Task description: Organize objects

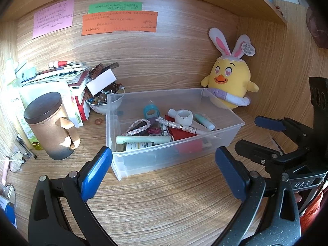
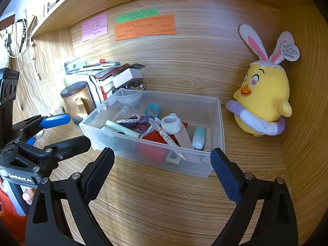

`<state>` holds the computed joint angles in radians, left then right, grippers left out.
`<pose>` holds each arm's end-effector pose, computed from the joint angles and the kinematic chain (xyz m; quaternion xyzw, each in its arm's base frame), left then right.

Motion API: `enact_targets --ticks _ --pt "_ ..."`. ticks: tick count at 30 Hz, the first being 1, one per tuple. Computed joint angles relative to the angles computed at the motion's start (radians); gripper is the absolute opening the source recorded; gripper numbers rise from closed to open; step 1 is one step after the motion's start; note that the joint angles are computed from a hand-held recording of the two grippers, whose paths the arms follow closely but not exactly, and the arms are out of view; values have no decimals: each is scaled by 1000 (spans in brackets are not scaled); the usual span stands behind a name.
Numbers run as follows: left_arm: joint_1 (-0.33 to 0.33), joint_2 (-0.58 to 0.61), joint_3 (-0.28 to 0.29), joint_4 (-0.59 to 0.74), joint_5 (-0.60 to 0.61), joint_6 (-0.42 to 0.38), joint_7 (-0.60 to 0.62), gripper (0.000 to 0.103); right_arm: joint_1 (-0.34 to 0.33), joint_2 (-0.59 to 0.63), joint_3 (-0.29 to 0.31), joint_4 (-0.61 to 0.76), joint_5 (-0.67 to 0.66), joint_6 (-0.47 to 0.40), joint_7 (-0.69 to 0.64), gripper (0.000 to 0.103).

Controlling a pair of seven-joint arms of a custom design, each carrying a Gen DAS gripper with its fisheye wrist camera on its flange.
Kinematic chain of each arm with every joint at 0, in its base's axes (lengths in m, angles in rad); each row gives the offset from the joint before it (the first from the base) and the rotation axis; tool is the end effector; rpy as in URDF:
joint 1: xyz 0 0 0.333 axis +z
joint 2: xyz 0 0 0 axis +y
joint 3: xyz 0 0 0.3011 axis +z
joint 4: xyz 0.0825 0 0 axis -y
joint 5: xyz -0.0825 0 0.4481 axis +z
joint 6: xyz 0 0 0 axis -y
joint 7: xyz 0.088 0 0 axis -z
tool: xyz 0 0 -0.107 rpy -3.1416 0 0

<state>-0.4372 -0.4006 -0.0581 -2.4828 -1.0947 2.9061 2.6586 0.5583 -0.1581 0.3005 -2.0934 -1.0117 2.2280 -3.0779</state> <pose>0.4756 -0.1963 0.4592 -0.4083 0.7877 -0.4315 0.1635 0.4101 0.4432 0.4940 -0.5525 0.6966 -0.3433 0.3026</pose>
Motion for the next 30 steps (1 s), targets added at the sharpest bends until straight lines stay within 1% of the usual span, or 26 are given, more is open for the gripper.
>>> enact_targets --ticks 24,30 --pt "8 11 -8 2 11 -17 -22 102 -1 -1 1 -4 8 1 11 94" --pt "7 13 -5 2 -1 -25 -13 102 0 0 -1 -4 8 2 11 94"
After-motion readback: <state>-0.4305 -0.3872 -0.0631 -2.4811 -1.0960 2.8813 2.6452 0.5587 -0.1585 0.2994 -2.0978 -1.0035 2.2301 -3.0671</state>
